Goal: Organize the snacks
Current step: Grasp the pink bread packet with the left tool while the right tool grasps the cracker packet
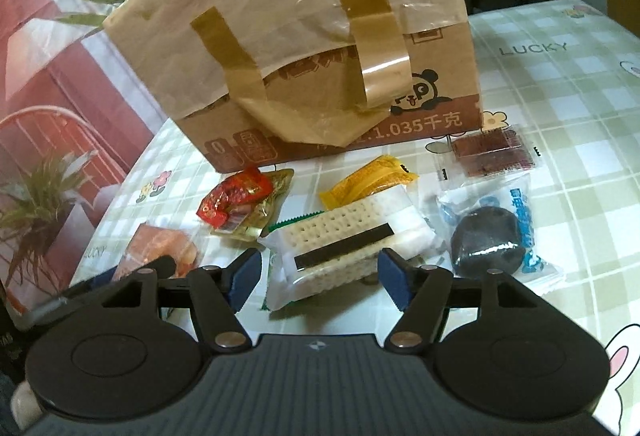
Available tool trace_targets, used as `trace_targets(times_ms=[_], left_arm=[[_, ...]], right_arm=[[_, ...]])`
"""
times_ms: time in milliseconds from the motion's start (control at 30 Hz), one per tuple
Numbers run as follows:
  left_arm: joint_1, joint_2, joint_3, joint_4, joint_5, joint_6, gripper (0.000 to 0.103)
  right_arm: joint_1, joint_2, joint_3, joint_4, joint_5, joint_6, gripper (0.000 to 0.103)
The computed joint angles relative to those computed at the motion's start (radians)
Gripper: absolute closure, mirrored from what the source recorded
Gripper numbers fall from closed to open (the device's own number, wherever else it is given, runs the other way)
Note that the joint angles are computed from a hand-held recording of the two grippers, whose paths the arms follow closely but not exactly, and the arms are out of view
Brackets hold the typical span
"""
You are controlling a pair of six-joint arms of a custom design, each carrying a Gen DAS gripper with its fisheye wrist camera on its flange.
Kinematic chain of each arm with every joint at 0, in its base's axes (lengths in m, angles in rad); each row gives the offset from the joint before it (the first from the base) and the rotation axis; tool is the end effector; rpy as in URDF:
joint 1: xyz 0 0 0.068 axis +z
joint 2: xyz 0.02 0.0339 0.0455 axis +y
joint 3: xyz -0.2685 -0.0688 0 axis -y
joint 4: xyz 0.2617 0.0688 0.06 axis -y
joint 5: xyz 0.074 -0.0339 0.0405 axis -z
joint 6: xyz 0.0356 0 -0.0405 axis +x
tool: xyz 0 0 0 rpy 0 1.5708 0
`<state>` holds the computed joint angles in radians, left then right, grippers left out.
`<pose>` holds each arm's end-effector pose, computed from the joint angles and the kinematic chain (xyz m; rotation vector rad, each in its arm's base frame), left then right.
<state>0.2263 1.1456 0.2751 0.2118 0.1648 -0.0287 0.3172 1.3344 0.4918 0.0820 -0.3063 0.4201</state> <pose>0.2060 0.0414 0.1299 -0.1929 2.2117 -0.0750 0.2382 0.0895 0.1447 -0.0352 2.4008 0.7152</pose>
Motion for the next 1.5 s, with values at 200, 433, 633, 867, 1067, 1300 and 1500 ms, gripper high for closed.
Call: trace_targets(times_ms=[200, 433, 633, 867, 1067, 1300, 1500], left_arm=[[0.005, 0.017, -0.006, 0.032, 0.015, -0.008, 0.021], [0.020, 0.027, -0.011, 0.052, 0.038, -0.011, 0.021], [0.039, 0.032, -0.012, 0.059, 0.064, -0.010, 0.021], [0.023, 0.030, -0.016, 0.063, 0.045, -0.016, 0.021], [0.014, 0.030, -0.017, 0.067, 0.033, -0.018, 0.021], [0.022, 0.034, -0.017, 0.068, 0.037, -0.004, 0.021], [0.016, 0.027, -0.020, 0.065, 0.026, 0.000, 0.021]], right_arm=[[0.013, 0.065, 0.080, -0.064, 0.038, 0.041, 0.028], [0.057, 0.177, 0.207, -0.138, 0.192, 0.066, 0.020], [0.134, 0.249, 0.258, -0.139, 0.321, -0.015, 0.015], [0.192, 0.149, 0.095, 0.023, 0.403, -0.185, 0.026], [0.164, 0.079, 0.053, -0.031, 0.384, -0.199, 0.037], [0.167, 0.084, 0.021, 0.046, 0.405, -0.237, 0.041], [0.201, 0.168, -0.017, 0.205, 0.461, -0.280, 0.040]])
